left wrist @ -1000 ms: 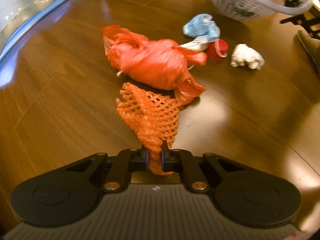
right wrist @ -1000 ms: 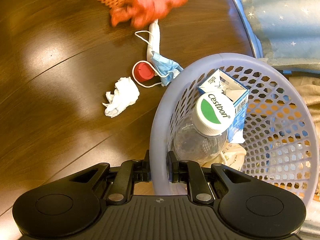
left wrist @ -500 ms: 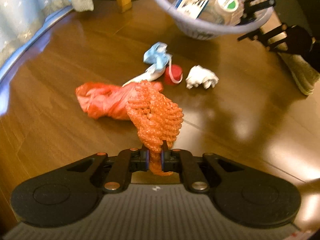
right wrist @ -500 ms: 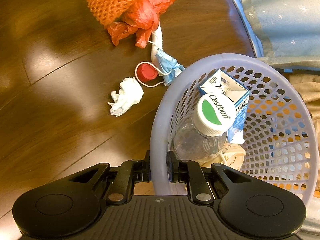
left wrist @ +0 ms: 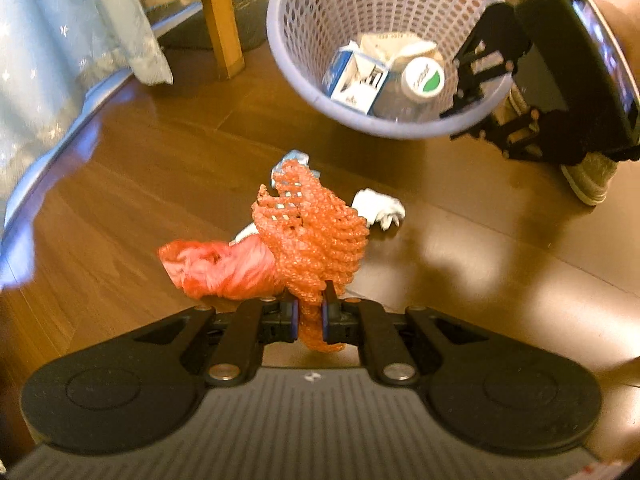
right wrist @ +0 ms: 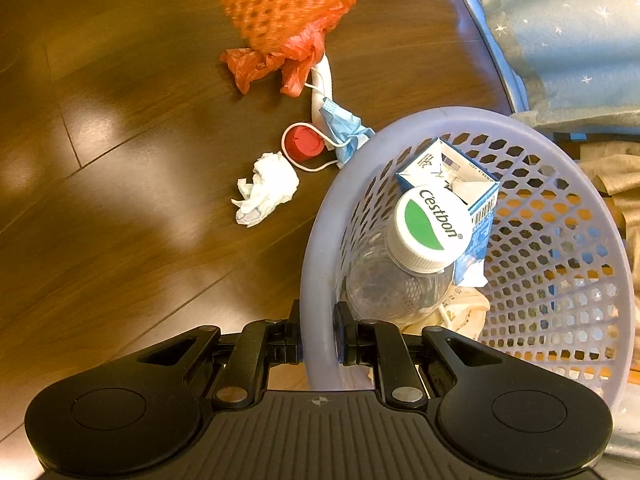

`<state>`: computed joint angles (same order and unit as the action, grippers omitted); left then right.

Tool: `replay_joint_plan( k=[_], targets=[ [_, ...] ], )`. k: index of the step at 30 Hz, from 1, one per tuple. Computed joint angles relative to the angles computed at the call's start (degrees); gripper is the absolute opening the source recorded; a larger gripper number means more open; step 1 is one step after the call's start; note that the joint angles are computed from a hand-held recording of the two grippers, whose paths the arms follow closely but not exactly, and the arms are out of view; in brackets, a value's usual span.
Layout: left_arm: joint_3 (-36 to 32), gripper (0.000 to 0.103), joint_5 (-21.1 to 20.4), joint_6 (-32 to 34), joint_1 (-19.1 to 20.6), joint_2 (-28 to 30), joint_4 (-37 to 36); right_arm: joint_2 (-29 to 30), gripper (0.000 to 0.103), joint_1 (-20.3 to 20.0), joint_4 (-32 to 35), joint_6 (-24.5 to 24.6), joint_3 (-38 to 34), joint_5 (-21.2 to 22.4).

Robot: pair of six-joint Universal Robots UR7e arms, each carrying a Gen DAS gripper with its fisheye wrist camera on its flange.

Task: Collect trash
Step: 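Lift the orange foam net with the left gripper toward the wastebasket, then drop the foam net into the wastebasket by opening the left gripper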

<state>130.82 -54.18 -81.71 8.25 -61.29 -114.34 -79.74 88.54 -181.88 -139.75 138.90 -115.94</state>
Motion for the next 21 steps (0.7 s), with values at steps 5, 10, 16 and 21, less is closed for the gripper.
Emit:
replay_joint_plan(
  k=[5, 10, 16, 21],
  targets=[
    [-2.2, 0.007, 3.1, 1.8, 0.8, -0.4, 2.0, -1.0, 0.011, -0.5, 0.8, -0.5, 0.2, 0.4],
    [-4.3, 0.007, 7.2, 5.5, 2.5, -0.7, 2.0, -1.3, 0.011, -0.8, 1.4, -0.9, 0.1, 0.7],
    [-7.7, 0.007, 12.9, 13.5, 5.9, 0.7, -1.7, -1.5, 0.011, -1.0, 1.7, -0.9, 0.0, 0.9],
    [-11.0, 0.007, 15.8, 24.4, 9.3, 4.3, -10.0, -1.8, 0.01, -1.2, 2.6, -0.4, -0.3, 1.1]
  ],
)
